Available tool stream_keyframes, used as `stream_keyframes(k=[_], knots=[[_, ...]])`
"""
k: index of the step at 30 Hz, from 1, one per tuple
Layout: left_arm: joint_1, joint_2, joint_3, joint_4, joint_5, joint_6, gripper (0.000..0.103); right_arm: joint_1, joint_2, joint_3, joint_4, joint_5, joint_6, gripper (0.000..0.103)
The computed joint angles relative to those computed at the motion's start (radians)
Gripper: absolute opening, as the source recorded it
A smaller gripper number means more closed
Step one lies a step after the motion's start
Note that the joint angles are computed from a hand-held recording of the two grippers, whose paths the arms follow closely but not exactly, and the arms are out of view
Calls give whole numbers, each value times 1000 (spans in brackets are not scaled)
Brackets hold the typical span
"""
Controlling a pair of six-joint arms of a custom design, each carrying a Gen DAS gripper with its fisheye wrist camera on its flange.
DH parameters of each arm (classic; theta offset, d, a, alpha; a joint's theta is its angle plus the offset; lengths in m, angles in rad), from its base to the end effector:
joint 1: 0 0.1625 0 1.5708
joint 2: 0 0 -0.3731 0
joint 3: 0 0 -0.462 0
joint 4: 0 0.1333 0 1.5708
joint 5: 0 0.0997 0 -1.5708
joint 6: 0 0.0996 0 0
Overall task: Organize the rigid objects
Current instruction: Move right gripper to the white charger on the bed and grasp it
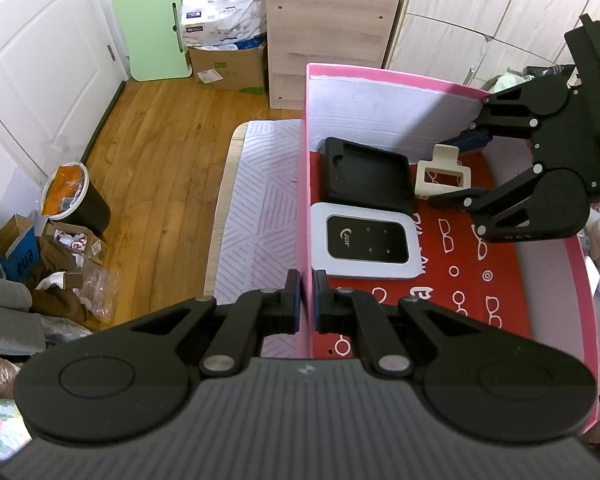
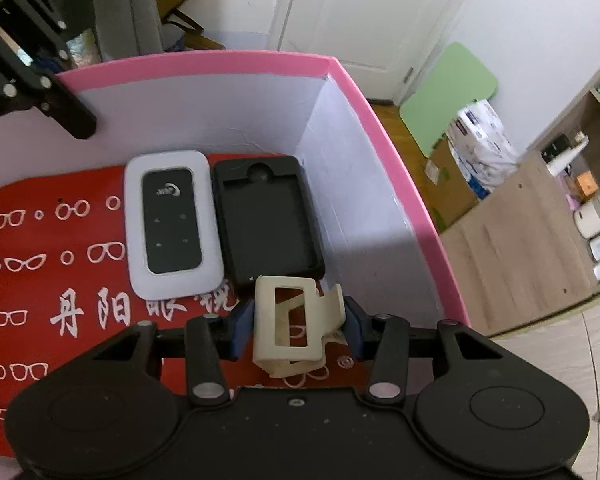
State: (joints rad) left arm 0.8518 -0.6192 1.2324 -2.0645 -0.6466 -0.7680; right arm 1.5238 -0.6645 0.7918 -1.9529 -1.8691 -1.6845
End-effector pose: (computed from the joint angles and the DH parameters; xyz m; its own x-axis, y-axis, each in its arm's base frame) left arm -0.3493 -0.7222 0.0417 -0.7353 -0.1821 -0.6528 0.1990 0.8628 -0.4648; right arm 0.0629 -0.8764 0.2669 0.0628 -0.9739 0.2182 -0.9503 0.0085 0.3112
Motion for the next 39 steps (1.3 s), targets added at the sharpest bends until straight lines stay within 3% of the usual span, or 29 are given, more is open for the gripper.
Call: stream_keyframes(k=[4,6,9,11,13,17,21,24,30,34,39], knots=[[1,-1,1,-4,2,4,5,-3,10,-35,72,4,26,52],[2,-2,2,-9,-2,7,5,-6,-6,-10,58,21,-6,52],[2,-3,7,-22,-5,16,6,-7,-28,29,-13,33,13,54],[2,-5,9,-19,-3,15,6,-15,-48,33,-16,82,29,59],[1,-6,10,-14,-3,14,6,-25,-67,4,54,146,88,64],[-1,-1,3,-4,4,16,7,-39,-159,76,-7,213,291,67],[-2,-6,11,-18,2,19,7,-83,-270,165,-46,290,343,67],[-4,-10,25,-36,4,17,7,-117,-348,237,-90,265,316,67],[-5,-10,26,-38,2,13,7,-192,-405,287,-116,215,304,67],[-3,-7,15,-24,-1,5,7,-243,-445,350,-155,221,327,67],[-6,1,7,-6,9,-16,7,-277,-418,351,-200,203,400,60]])
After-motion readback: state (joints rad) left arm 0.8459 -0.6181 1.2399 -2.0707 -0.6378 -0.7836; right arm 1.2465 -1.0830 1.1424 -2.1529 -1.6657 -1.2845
